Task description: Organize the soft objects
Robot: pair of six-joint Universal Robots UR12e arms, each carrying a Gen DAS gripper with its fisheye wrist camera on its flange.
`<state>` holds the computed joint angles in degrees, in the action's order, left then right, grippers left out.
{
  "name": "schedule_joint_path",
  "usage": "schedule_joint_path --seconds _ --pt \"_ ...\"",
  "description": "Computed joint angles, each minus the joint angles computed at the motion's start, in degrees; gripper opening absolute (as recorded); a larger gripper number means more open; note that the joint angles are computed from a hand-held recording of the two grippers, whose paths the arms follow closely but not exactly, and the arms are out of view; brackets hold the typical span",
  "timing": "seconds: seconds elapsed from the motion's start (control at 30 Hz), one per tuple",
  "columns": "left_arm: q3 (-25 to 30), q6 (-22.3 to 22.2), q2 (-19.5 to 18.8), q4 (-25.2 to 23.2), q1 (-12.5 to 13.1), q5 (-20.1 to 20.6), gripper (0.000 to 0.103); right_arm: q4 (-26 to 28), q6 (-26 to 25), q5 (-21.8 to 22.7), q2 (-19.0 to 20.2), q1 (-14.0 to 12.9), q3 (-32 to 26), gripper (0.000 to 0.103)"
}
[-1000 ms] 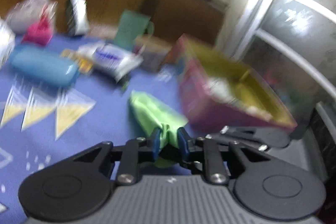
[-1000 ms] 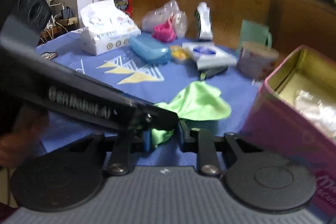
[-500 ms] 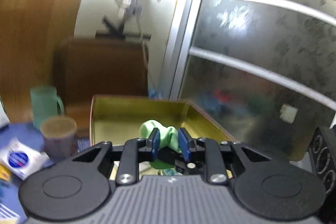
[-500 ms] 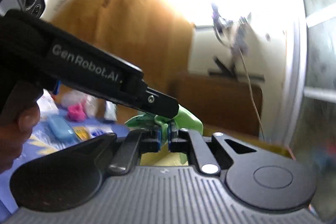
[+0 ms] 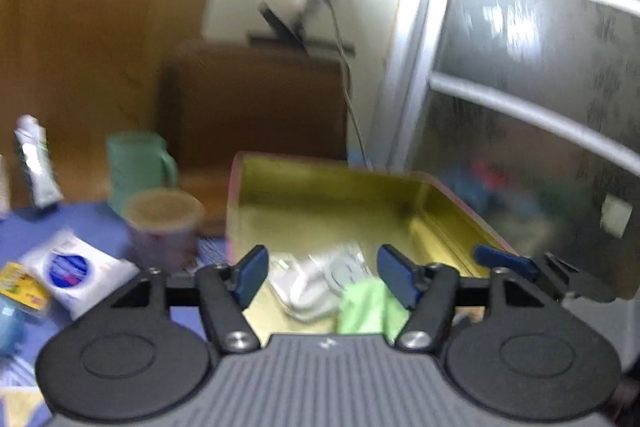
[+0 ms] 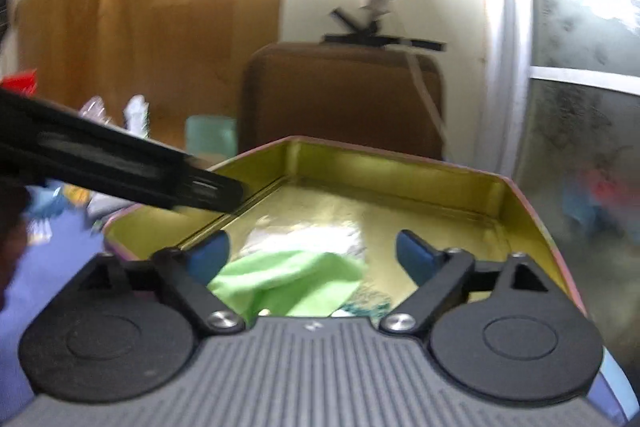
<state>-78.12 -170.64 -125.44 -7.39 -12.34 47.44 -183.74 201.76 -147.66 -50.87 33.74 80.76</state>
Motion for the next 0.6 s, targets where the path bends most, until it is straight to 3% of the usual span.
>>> schedule_joint_path --seconds 0.1,0.13,0.2,0.3,0.4,0.5,0.6 --pt "-1.7 -4.9 0.1 6.0 2.4 2.0 0.07 -10.9 -2.4 -3.9 1.7 0.4 -2.0 0.095" --pt "-2.2 -5.4 0.2 6.9 3.0 3.7 0.07 -15.1 -4.8 -3.4 2.4 0.5 -3.0 0.094" --pt "-2.7 -5.0 0.1 7.0 4.0 8.4 0.07 -17.6 -7.4 1.0 2.8 0.8 -4.1 0.091" --pt "-3.4 -4.6 -0.4 6.4 5.1 15.5 0.069 -11.2 -5.2 15.4 2.1 -0.3 -4.9 0.08" --pt "-3.8 -8.0 -0.9 6.7 6.5 17.7 0.069 -2.5 -0.6 26.6 3.6 -1.7 -9.1 0.075" --pt "-3.9 -12.2 -1.5 7.1 7.8 16.8 0.069 6.0 1.4 30.7 7.0 -2.8 -16.5 0.075" --pt "-3.6 -15.6 -1.7 5.9 8.5 14.7 0.069 16.7 0.2 30.3 11.1 -3.4 -24.9 0.076"
